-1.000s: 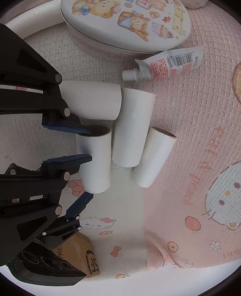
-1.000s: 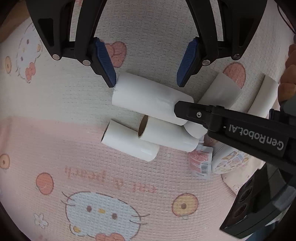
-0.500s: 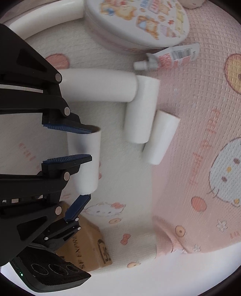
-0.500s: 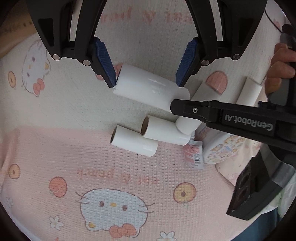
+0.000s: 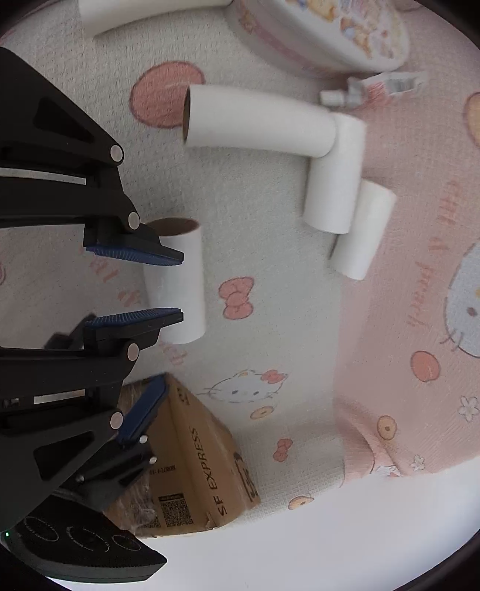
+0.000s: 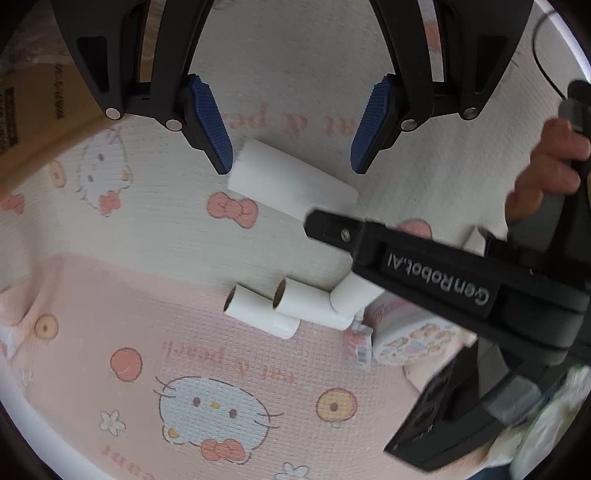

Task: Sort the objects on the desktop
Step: 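Close the left gripper around the white tube and lift it upright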

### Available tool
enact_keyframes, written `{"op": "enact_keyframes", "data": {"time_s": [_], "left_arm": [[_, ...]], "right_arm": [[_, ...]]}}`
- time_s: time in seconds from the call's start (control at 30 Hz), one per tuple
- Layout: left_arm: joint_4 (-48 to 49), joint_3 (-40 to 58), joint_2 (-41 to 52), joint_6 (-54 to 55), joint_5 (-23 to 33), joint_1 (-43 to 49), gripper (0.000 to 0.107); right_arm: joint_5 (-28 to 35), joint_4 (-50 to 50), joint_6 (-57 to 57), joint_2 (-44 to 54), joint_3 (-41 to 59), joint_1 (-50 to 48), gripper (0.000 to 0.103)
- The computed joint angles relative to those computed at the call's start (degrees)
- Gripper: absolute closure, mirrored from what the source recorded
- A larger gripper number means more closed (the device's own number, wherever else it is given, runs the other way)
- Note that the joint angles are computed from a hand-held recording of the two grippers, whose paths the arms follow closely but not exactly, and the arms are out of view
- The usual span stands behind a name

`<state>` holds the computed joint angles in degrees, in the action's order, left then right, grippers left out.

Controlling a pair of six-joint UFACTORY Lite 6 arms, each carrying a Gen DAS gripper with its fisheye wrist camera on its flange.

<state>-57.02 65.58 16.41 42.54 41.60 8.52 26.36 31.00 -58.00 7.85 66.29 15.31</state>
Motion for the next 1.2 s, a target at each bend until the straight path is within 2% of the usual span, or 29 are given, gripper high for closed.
{"op": "enact_keyframes", "data": {"time_s": [0.1, 0.17, 0.27, 0.37, 0.5, 0.6, 0.77, 0.93, 1.0, 1.07, 1.1, 1.2], "left_arm": [[-0.5, -2.4, -2.7, 0.0, -1.4, 0.4, 0.078], [0.4, -3.7, -4.2, -0.9, -2.3, 0.4, 0.066], [0.5, -6.6, -6.4, -3.0, -4.5, 0.5, 0.060], [-2.7, -9.1, -7.0, -2.7, -4.8, 1.0, 0.059], [-13.2, -13.2, -6.1, 1.9, -1.1, 3.4, 0.058], [-19.1, -15.1, -5.0, 3.3, -1.2, 3.9, 0.059], [-22.4, -14.5, -2.7, 2.9, -3.8, 2.0, 0.059], [-27.1, -12.9, 1.8, 3.1, -0.5, 2.9, 0.058], [-27.0, -12.1, 2.8, 2.4, -0.9, 2.8, 0.058], [-26.9, -11.0, 3.9, 2.1, -1.0, 2.6, 0.058], [-26.5, -10.4, 4.3, 1.4, -1.2, 2.5, 0.058], [-26.8, -9.0, 5.0, 1.9, -1.4, 2.9, 0.058]], "right_arm": [[0.7, 1.3, -2.2, -0.9, -0.3, -1.7, 0.038], [2.2, 3.9, -5.2, -0.9, 0.4, -3.1, 0.038], [3.5, 5.2, -7.2, 1.2, 2.7, -3.6, 0.038], [3.4, 3.9, -7.3, 3.4, 4.5, -3.0, 0.038], [5.6, 5.0, -7.9, 7.8, 8.5, -4.1, 0.038], [6.6, 5.9, -6.2, 9.9, 10.8, -4.9, 0.038], [7.1, 4.2, -0.6, 13.4, 14.7, -5.7, 0.038], [12.3, 4.1, 2.5, 17.3, 19.1, -6.4, 0.038], [12.6, 4.2, 2.4, 18.0, 19.4, -6.4, 0.044], [13.4, 5.3, 2.2, 19.0, 20.1, -6.8, 0.079], [14.2, 6.1, 2.0, 19.6, 20.7, -7.0, 0.083], [15.3, 6.1, 1.5, 21.1, 22.5, -6.9, 0.088]]}}
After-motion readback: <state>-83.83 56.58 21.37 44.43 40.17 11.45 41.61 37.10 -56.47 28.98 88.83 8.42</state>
